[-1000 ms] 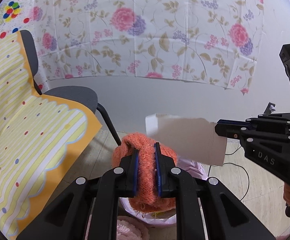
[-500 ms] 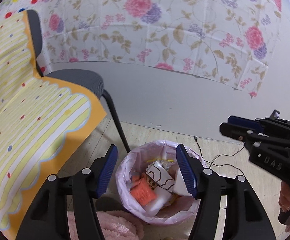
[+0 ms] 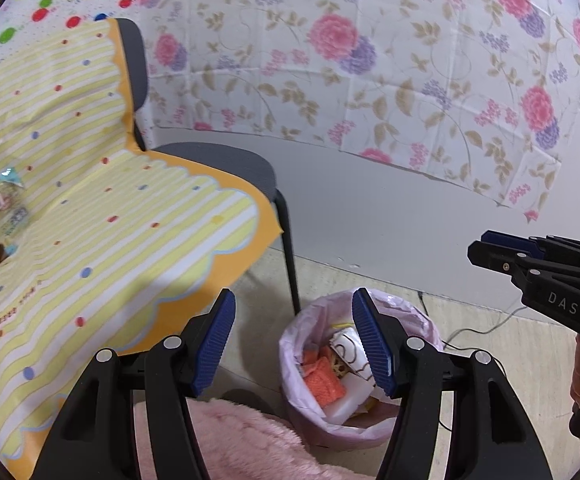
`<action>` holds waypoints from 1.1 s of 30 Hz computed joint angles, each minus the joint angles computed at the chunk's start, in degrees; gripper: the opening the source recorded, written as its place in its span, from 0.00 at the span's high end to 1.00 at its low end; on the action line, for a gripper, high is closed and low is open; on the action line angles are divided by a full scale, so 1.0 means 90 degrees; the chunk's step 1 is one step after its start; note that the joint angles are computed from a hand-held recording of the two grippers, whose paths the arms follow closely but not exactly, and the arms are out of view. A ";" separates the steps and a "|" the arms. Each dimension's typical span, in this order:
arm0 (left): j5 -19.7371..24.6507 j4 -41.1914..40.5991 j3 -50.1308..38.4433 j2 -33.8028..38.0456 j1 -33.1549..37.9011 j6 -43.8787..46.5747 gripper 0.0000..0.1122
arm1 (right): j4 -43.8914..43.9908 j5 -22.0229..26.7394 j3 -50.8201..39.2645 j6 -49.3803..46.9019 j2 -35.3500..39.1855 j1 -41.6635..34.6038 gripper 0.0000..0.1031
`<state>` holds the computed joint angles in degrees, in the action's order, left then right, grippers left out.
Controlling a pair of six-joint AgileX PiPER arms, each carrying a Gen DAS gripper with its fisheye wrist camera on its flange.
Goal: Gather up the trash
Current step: 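Move both tools back toward the chair seat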
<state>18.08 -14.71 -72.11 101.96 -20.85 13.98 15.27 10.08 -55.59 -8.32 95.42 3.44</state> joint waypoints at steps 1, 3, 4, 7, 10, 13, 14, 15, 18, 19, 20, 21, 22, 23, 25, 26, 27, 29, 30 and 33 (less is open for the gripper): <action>-0.0069 0.0177 0.0075 -0.0072 0.0030 -0.0172 0.45 | 0.0090 0.0013 -0.0016 -0.0097 -0.0006 0.0027 0.79; -0.0197 0.0566 0.0214 -0.0192 0.0098 -0.0588 0.45 | 0.0480 0.0034 -0.0065 -0.0509 -0.0016 0.0117 0.79; -0.0248 0.0691 0.0279 -0.0243 0.0142 -0.0745 0.45 | 0.0784 0.0050 -0.0089 -0.0837 -0.0007 0.0139 0.79; -0.0310 0.0586 0.0443 -0.0354 0.0384 -0.0758 0.45 | 0.1320 0.0087 -0.0203 -0.1376 0.0058 0.0289 0.79; -0.0302 0.0690 0.0524 -0.0413 0.0661 -0.0970 0.45 | 0.1770 0.0201 -0.0468 -0.1848 0.0259 0.0443 0.79; -0.0330 0.1292 0.0572 -0.0473 0.0964 -0.1638 0.40 | 0.2245 0.0325 -0.0800 -0.2341 0.0518 0.0584 0.77; -0.0334 0.1383 0.0597 -0.0498 0.1069 -0.1755 0.38 | 0.2260 0.0375 -0.0968 -0.2358 0.0638 0.0661 0.73; -0.0327 0.1533 0.0598 -0.0515 0.1192 -0.1940 0.37 | 0.2286 0.0426 -0.1146 -0.2391 0.0756 0.0741 0.70; -0.0261 0.1853 0.0533 -0.0525 0.1496 -0.2290 0.35 | 0.2155 0.0566 -0.1609 -0.2344 0.1020 0.0962 0.68; -0.0225 0.2079 0.0490 -0.0510 0.1619 -0.2524 0.35 | 0.2079 0.0623 -0.1822 -0.2312 0.1134 0.1052 0.67; -0.0196 0.2268 0.0449 -0.0496 0.1745 -0.2717 0.33 | 0.1968 0.0688 -0.2050 -0.2230 0.1253 0.1138 0.64; -0.0202 0.2355 0.0456 -0.0509 0.1837 -0.2802 0.33 | 0.1896 0.0767 -0.2294 -0.2168 0.1383 0.1214 0.63; -0.0179 0.2520 0.0396 -0.0486 0.1997 -0.2961 0.33 | 0.1861 0.0838 -0.2498 -0.2139 0.1494 0.1266 0.62; -0.0158 0.2563 0.0349 -0.0468 0.2114 -0.2989 0.32 | 0.1746 0.0912 -0.2710 -0.2038 0.1602 0.1316 0.61; -0.0110 0.2744 0.0212 -0.0399 0.2344 -0.3137 0.27 | 0.1402 0.1076 -0.3242 -0.1745 0.1877 0.1455 0.58; -0.0102 0.2902 0.0129 -0.0354 0.2471 -0.3284 0.25 | 0.1219 0.1168 -0.3536 -0.1587 0.2029 0.1526 0.56; -0.0073 0.2920 0.0020 -0.0293 0.2603 -0.3284 0.25 | 0.1015 0.1272 -0.3853 -0.1402 0.2192 0.1599 0.55; -0.0007 0.2987 -0.0186 -0.0168 0.2802 -0.3294 0.25 | 0.0687 0.1494 -0.4445 -0.1107 0.2503 0.1719 0.53; 0.0036 0.3052 -0.0332 -0.0066 0.2913 -0.3312 0.25 | 0.0585 0.1607 -0.4709 -0.1021 0.2639 0.1758 0.52; 0.0199 0.3002 -0.0863 0.0303 0.3210 -0.3155 0.25 | 0.0170 0.2137 -0.5925 -0.0676 0.3273 0.1951 0.49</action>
